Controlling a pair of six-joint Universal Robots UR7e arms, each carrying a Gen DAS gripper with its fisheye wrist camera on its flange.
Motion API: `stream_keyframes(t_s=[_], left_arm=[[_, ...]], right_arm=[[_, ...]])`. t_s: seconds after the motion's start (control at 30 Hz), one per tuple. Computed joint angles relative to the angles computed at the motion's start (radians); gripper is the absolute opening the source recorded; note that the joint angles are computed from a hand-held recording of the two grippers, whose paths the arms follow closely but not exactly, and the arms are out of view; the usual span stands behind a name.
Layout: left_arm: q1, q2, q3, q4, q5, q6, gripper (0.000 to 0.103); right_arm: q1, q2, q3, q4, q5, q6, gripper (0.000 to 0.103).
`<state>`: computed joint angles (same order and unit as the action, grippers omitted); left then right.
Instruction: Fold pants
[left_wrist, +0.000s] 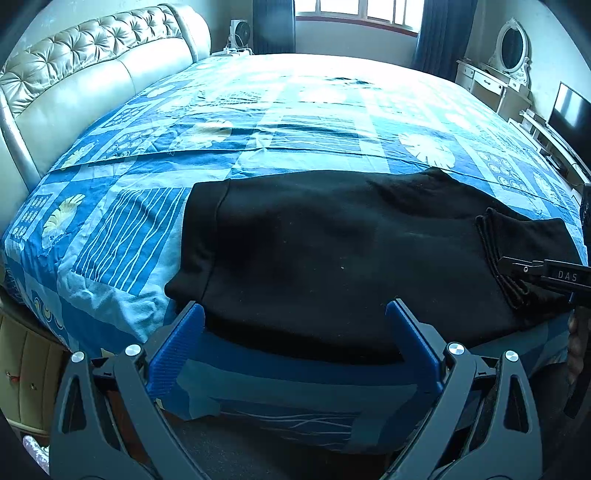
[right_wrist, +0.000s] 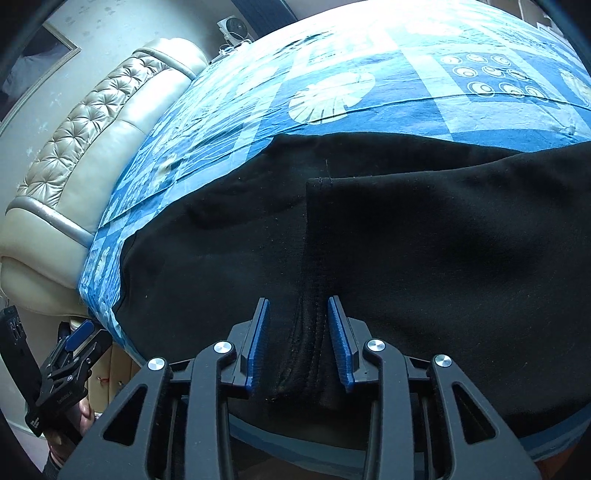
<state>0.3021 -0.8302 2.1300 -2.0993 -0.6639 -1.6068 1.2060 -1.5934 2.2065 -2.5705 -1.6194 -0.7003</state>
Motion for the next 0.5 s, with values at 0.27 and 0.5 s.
stream_keyframes(t_s=[0.27, 0.5], left_arm=[[0.007, 0.007, 0.001, -0.015, -0.006, 0.019, 0.099], [0.008, 0.005, 0.014, -0.047, 0.002, 0.036, 0.099]], right_arm=[[0.009, -0.114, -0.013, 0.198, 0.19, -0.151, 0.049], [-0.111, -0.141, -0.19, 0.168, 0.316, -0.147, 0.061]])
